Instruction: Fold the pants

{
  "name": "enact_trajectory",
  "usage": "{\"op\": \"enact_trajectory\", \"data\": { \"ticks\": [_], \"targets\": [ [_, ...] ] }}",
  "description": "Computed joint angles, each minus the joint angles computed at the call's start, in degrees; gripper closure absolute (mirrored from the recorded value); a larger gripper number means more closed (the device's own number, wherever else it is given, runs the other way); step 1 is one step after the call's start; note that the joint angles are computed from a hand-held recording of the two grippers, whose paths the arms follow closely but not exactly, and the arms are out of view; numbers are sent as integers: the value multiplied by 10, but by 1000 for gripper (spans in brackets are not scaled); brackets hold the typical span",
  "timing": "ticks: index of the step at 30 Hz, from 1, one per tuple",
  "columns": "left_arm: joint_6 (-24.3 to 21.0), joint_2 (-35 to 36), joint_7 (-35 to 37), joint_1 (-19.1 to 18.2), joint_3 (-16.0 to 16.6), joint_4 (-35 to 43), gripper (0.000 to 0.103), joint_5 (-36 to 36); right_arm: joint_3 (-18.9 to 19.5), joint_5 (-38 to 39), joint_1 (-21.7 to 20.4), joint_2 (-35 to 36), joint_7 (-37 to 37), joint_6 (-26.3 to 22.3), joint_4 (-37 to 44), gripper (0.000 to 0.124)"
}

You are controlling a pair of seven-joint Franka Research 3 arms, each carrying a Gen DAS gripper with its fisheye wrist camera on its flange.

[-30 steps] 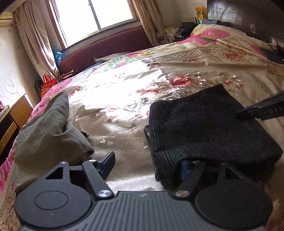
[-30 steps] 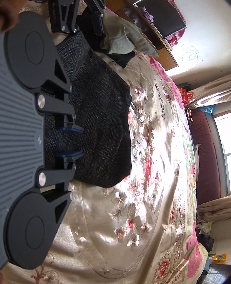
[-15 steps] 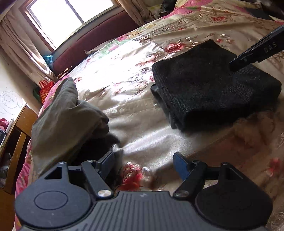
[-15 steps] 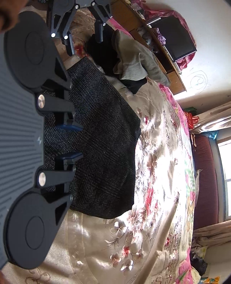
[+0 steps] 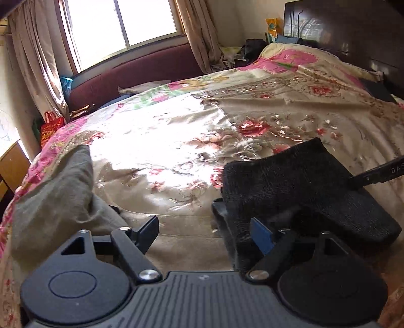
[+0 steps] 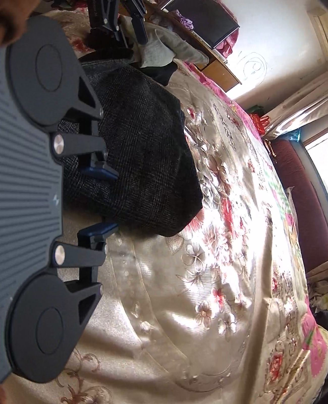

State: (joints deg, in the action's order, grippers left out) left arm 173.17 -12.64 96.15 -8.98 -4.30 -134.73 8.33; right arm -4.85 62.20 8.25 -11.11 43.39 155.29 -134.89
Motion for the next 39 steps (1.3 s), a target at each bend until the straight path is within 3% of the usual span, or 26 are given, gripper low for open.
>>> {"op": "enact_trajectory", "data": {
  "ticks": [2, 4, 7, 10, 12, 14, 17, 20, 21, 23, 25, 26, 30, 33, 35, 39],
  "targets": [
    [-8, -14, -19, 26, -12, -1, 9, 31, -1, 9, 3, 3, -9, -7, 3, 83],
    [-2, -11, -16, 14, 1, 2, 8, 15, 0, 17, 4, 8, -15, -8, 6, 79],
    [1, 25, 65, -58, 48, 21, 7, -82, 0, 27, 2, 12, -25, -14, 9, 78],
    [-19, 87, 134, -77, 44, 59, 7, -146, -4, 22, -7, 18, -18, -40, 17, 76],
    [-38, 109, 219, -85, 39, 79, 5, -253, -5, 15, -13, 18, -16, -54, 19, 76],
    [-84, 116, 286, -77, 32, 101, 2, -345, -6, 14, -17, 15, -23, -65, 16, 76],
    [-109, 135, 283, -54, 14, 125, 0, -376, -10, 44, -21, 35, -25, -104, 31, 71],
    [-140, 157, 300, -28, -20, 156, 2, -435, 1, 88, -22, 58, -24, -92, 46, 74],
    [-128, 160, 267, -35, -20, 154, 2, -408, 3, 81, -26, 61, -9, -94, 51, 78],
    [-107, 156, 241, -28, -35, 145, 5, -378, -7, 89, -40, 61, 0, -133, 60, 97],
    [-134, 156, 236, -12, -52, 156, 14, -428, -15, 79, -56, 60, 10, -168, 68, 102],
    [-140, 159, 238, -6, -62, 161, 18, -450, -14, 62, -62, 56, 14, -166, 68, 103],
    [-98, 171, 255, -9, -93, 160, 18, -413, -17, 35, -77, 47, 30, -155, 62, 103],
    [-123, 198, 246, -2, -104, 199, 19, -408, -21, 27, -84, 49, 38, -148, 65, 103],
    [-108, 209, 244, -4, -113, 211, 23, -378, -21, 9, -89, 53, 40, -133, 72, 103],
    [-118, 246, 227, -2, -135, 259, 29, -350, -24, -48, -104, 77, 73, -106, 108, 103]
  ]
}}
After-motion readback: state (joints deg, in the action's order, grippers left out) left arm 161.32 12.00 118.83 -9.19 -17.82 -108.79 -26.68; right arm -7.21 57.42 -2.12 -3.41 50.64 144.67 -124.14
